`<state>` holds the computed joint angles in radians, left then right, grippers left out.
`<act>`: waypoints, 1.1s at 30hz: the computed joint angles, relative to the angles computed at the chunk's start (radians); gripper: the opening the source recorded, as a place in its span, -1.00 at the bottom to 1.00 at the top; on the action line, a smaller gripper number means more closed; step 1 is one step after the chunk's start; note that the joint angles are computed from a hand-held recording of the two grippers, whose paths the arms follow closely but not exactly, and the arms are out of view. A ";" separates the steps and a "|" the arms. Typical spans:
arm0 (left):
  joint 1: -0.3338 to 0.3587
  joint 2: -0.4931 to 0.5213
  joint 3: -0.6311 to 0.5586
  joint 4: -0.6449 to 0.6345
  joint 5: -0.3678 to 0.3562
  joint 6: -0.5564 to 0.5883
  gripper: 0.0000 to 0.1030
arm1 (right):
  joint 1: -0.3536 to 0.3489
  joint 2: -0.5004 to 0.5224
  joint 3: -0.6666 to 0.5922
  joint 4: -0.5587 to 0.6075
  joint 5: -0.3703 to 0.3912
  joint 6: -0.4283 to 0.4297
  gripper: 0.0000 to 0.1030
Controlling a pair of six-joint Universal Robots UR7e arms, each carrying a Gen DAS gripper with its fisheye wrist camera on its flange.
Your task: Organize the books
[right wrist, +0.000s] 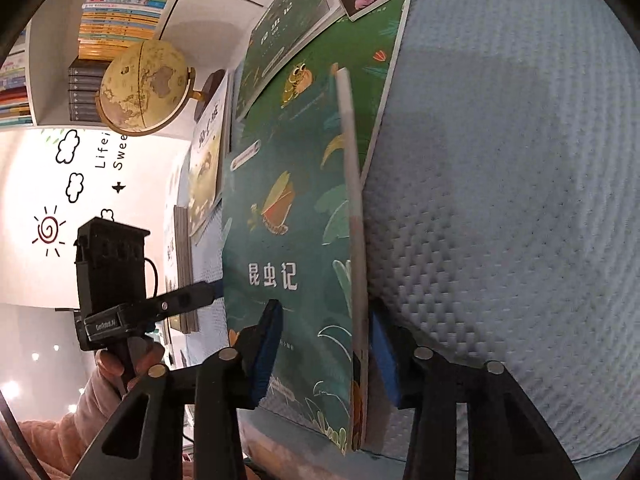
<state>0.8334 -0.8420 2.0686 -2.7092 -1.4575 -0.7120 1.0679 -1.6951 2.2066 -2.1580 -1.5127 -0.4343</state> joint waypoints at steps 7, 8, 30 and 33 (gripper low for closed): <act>-0.024 0.004 -0.015 0.074 0.092 -0.124 -0.57 | -0.015 0.001 -0.006 0.012 0.012 0.007 -0.31; -0.015 0.000 -0.003 0.044 0.077 -0.130 -0.57 | -0.019 0.002 -0.008 0.017 0.019 0.007 -0.29; -0.026 -0.031 0.025 0.109 0.085 -0.124 -0.56 | -0.022 -0.020 0.067 0.004 0.034 0.040 -0.68; -0.007 -0.032 0.027 0.085 0.069 -0.115 -0.56 | -0.054 -0.014 0.065 0.008 0.075 0.049 -0.72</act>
<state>0.8266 -0.8745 2.0952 -2.6247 -1.3883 -0.8270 1.0141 -1.7095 2.2719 -2.1504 -1.4380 -0.3848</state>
